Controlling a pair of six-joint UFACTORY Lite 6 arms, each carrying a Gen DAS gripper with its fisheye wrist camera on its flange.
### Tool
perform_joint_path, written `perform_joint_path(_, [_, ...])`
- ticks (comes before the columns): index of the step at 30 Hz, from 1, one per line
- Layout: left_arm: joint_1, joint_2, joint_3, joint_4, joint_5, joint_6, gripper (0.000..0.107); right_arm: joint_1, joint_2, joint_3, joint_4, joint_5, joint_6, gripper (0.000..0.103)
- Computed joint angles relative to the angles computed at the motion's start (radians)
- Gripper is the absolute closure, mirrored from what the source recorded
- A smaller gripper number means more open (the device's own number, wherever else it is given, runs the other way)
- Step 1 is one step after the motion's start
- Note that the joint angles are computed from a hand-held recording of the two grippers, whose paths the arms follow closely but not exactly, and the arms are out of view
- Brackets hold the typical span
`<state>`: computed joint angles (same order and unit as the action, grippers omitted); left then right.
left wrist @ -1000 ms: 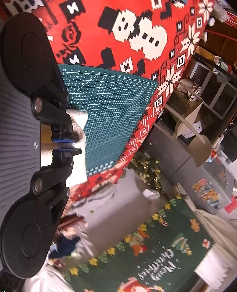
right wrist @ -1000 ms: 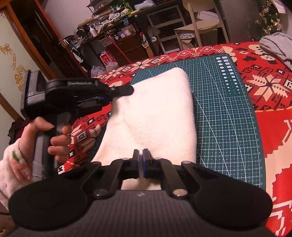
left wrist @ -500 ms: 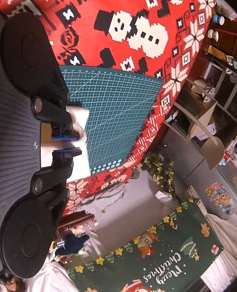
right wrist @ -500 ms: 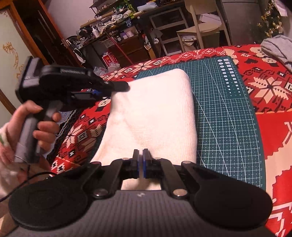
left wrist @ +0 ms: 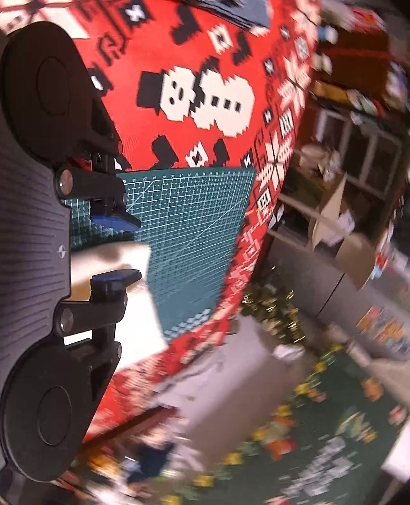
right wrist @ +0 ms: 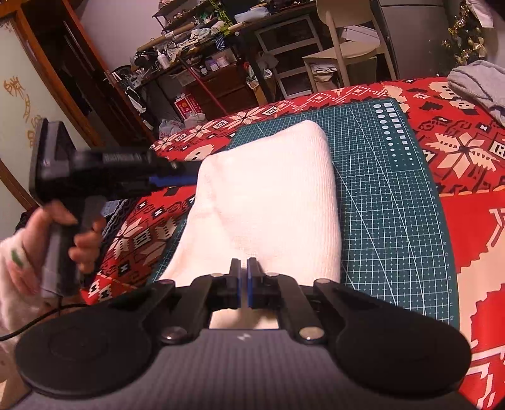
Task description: Fold clothes
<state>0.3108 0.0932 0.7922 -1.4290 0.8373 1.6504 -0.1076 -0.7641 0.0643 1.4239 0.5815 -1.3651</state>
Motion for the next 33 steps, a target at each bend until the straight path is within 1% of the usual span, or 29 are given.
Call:
perform_joint_path(2, [0.007, 0.014, -0.01, -0.017, 0.033, 0.086, 0.082, -0.004, 0.008, 0.006, -0.002, 0.003, 0.001, 0.1])
perform_joint_path(3, [0.006, 0.022, -0.009, -0.023, 0.048, 0.113, 0.08, -0.012, 0.019, 0.01, -0.001, 0.01, -0.007, 0.098])
perform_joint_path(4, [0.003, 0.027, -0.008, -0.029, 0.06, 0.136, 0.077, -0.014, 0.014, 0.015, -0.017, 0.014, 0.011, 0.096])
perform_joint_path(5, [-0.006, 0.037, -0.002, -0.036, 0.057, 0.155, 0.072, -0.007, 0.003, 0.019, -0.037, 0.007, 0.036, 0.096])
perform_joint_path(6, [-0.02, 0.049, 0.007, -0.045, 0.046, 0.163, 0.069, 0.002, -0.007, 0.024, -0.057, -0.001, 0.061, 0.096])
perform_joint_path(7, [-0.034, 0.061, 0.018, -0.053, 0.033, 0.168, 0.069, 0.019, -0.014, 0.03, -0.069, -0.02, 0.078, 0.093])
perform_joint_path(9, [-0.043, 0.091, 0.034, -0.064, 0.046, 0.18, 0.069, 0.053, -0.024, 0.044, -0.094, -0.056, 0.109, 0.093])
perform_joint_path(13, [-0.058, 0.12, 0.043, -0.097, 0.063, 0.235, 0.069, 0.094, 0.046, 0.086, -0.032, -0.09, 0.066, 0.093])
perform_joint_path(14, [-0.065, 0.118, 0.042, -0.101, 0.057, 0.247, 0.073, 0.103, 0.064, 0.096, -0.011, -0.097, 0.05, 0.093])
perform_joint_path(15, [-0.072, 0.116, 0.041, -0.105, 0.048, 0.259, 0.082, 0.108, 0.082, 0.104, 0.012, -0.1, 0.029, 0.093])
perform_joint_path(17, [-0.085, 0.09, 0.02, -0.127, 0.023, 0.302, 0.094, 0.121, 0.105, 0.106, 0.053, -0.105, -0.008, 0.093])
perform_joint_path(18, [-0.084, 0.07, 0.005, -0.141, 0.02, 0.322, 0.102, 0.129, 0.111, 0.112, 0.054, -0.109, -0.006, 0.093])
perform_joint_path(19, [-0.081, 0.049, -0.011, -0.156, 0.021, 0.342, 0.106, 0.15, 0.102, 0.117, 0.039, -0.123, 0.023, 0.093])
perform_joint_path(22, [-0.071, -0.017, -0.047, -0.165, 0.034, 0.377, 0.106, 0.177, 0.076, 0.125, -0.005, -0.135, 0.089, 0.092])
perform_joint_path(24, [-0.091, -0.043, -0.061, -0.169, 0.007, 0.417, 0.106, 0.174, 0.074, 0.13, -0.006, -0.126, 0.084, 0.092])
perform_joint_path(27, [-0.123, -0.029, -0.049, -0.16, -0.035, 0.448, 0.102, 0.176, 0.085, 0.141, -0.001, -0.125, 0.078, 0.092])
perform_joint_path(31, [-0.131, -0.013, -0.046, -0.167, -0.053, 0.479, 0.095, 0.152, 0.098, 0.136, 0.012, -0.109, 0.049, 0.092])
perform_joint_path(32, [-0.13, -0.007, -0.041, -0.165, -0.047, 0.482, 0.089, 0.141, 0.098, 0.132, 0.011, -0.101, 0.045, 0.092])
perform_joint_path(33, [-0.135, -0.001, -0.038, -0.173, -0.049, 0.492, 0.078, 0.129, 0.101, 0.13, 0.012, -0.092, 0.042, 0.092])
